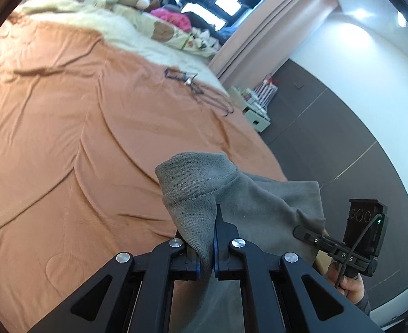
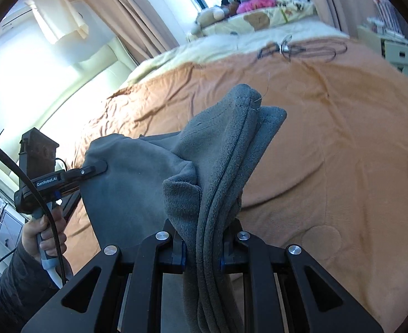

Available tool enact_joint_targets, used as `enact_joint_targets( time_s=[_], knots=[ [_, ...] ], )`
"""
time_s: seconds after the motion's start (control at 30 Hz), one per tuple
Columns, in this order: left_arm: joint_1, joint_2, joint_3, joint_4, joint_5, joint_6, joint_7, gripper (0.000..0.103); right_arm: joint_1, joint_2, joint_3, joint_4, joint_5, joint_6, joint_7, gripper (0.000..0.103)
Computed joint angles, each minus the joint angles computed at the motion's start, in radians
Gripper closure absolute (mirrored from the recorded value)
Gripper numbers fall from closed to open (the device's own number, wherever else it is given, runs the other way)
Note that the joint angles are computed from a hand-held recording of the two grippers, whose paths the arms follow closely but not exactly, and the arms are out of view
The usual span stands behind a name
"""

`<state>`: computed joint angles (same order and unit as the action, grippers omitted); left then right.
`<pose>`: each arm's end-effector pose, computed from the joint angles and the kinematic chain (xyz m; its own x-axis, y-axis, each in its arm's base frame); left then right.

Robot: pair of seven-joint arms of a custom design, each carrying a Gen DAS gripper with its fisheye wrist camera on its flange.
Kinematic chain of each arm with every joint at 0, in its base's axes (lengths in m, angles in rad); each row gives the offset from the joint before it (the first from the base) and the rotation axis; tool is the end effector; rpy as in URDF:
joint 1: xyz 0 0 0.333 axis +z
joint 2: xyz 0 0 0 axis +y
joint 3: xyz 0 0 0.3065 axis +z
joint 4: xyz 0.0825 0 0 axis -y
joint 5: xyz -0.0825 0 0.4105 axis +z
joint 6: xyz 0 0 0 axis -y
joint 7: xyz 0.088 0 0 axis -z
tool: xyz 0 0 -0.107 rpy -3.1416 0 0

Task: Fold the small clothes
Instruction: 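Grasp the shirt side with the right gripper while the left gripper lifts its end, then lift the folded grey shirt with both grippers and carry it toward the clothes stack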

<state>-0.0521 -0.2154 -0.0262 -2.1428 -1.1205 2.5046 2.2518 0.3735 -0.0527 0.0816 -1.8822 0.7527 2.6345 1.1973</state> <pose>0.5580 -0.0382 0.5386 -0.2449 -0.7804 0.5754 -0.7458 -0.2276 -0.6261 0.5645 0.2584 0.6009 0.4563 -0.7781 -0.4317 -0.7127 -0.0291 -0.7008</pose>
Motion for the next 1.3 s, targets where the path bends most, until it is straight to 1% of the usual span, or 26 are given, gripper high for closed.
enact_joint_targets(
  time_s=[0.1,0.33,0.5,0.6,0.73,0.8,0.83,0.87,0.93,0.97,1.03,1.1,1.17,1.3],
  knots=[
    [-0.008,-0.089,0.0,-0.056,-0.003,0.011,-0.005,0.097,0.017,-0.103,0.004,-0.098,-0.02,0.044,0.017,0.091],
    [-0.074,-0.266,0.019,-0.163,0.007,0.062,-0.003,0.097,0.103,-0.323,-0.038,-0.3,-0.061,0.125,0.056,0.091],
    [-0.124,-0.381,0.034,-0.233,0.027,0.103,-0.038,0.097,0.139,-0.476,-0.039,-0.433,-0.15,0.172,0.124,0.091],
    [-0.15,-0.437,0.039,-0.259,0.055,0.119,-0.062,0.097,0.139,-0.59,-0.019,-0.518,-0.217,0.188,0.183,0.091],
    [-0.191,-0.52,0.042,-0.296,0.088,0.139,-0.092,0.098,0.133,-0.723,0.006,-0.598,-0.294,0.185,0.256,0.091],
    [-0.208,-0.556,0.041,-0.311,0.109,0.144,-0.116,0.098,0.137,-0.772,0.009,-0.629,-0.324,0.182,0.284,0.091],
    [-0.216,-0.574,0.04,-0.316,0.12,0.144,-0.13,0.098,0.152,-0.814,0.0,-0.65,-0.375,0.174,0.325,0.091],
    [-0.222,-0.593,0.038,-0.324,0.133,0.143,-0.144,0.098,0.132,-0.82,0.02,-0.654,-0.355,0.172,0.319,0.091],
    [-0.239,-0.623,0.036,-0.334,0.157,0.146,-0.168,0.098,0.143,-0.879,0.019,-0.684,-0.413,0.161,0.357,0.091],
    [-0.248,-0.637,0.034,-0.339,0.167,0.147,-0.178,0.098,0.12,-0.878,0.039,-0.683,-0.387,0.162,0.357,0.091],
    [-0.262,-0.674,0.026,-0.352,0.191,0.144,-0.209,0.098,0.132,-0.939,0.04,-0.713,-0.433,0.148,0.4,0.091],
    [-0.281,-0.695,0.028,-0.357,0.208,0.142,-0.231,0.098,0.136,-0.95,0.036,-0.719,-0.462,0.15,0.42,0.091],
    [-0.294,-0.72,0.024,-0.364,0.225,0.139,-0.257,0.098,0.133,-0.997,0.05,-0.735,-0.492,0.129,0.456,0.091],
    [-0.319,-0.752,0.022,-0.368,0.255,0.131,-0.299,0.098,0.144,-1.066,0.055,-0.763,-0.548,0.104,0.507,0.092]
  ],
)
